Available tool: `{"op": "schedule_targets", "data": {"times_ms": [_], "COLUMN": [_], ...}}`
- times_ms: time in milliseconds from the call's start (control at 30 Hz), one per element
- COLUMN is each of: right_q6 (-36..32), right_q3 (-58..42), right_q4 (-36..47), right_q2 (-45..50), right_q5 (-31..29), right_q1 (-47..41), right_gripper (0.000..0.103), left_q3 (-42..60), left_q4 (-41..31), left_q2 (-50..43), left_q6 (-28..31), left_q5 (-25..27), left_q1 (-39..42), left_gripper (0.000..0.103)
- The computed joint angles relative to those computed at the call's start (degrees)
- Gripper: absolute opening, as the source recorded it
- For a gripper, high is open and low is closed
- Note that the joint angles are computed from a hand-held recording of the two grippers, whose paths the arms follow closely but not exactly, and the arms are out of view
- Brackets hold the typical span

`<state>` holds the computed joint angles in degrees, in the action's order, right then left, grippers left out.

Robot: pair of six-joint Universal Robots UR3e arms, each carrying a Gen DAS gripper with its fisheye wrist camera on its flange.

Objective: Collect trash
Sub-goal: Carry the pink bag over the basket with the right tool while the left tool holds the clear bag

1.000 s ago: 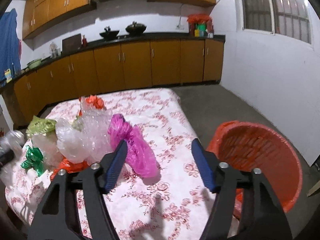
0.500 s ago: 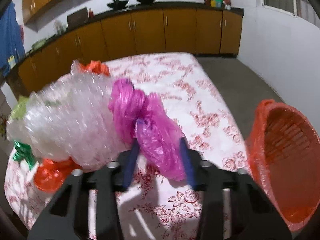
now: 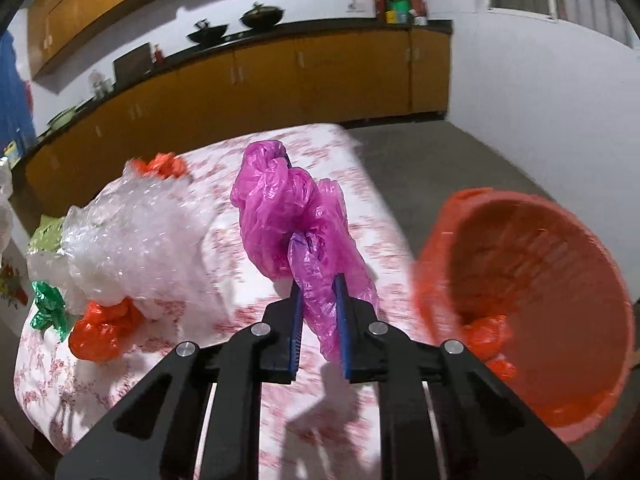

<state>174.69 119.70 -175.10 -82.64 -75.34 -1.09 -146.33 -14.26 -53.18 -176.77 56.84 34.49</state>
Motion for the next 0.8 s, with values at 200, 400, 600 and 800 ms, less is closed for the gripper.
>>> {"op": "schedule_targets", "data": {"times_ms": [200,400,600,800], "right_q6": [-0.5,-0.1,-0.3,-0.6], "right_q3": [7.5,11.8,13.5,14.7], "right_q4": [-1.5,1.2,3.1,3.5], "right_q2": [-10.7,-20.7,-24.5,-25.2], "right_q5": [0.3,2.5,2.4,3.1], "right_q1": [-7.6,-18.3,-25.4,-28.6], "right_gripper": [0.015,0.015,0.015,0.015], "left_q3": [6.0,15.6,25.5,34.5], "left_q4": [12.3,18.5,19.4,18.2], "left_q2": [-15.2,-29.2,-39.8,-48.1], "left_q6": [-6.6,-10.5,-11.9,-12.0], "left_q5": [7.5,14.3,18.7,21.2], "left_q1": [-13.4,-26.7,-36.0,-42.5], "left_gripper": [0.023,0.023,0.023,0.023]}}
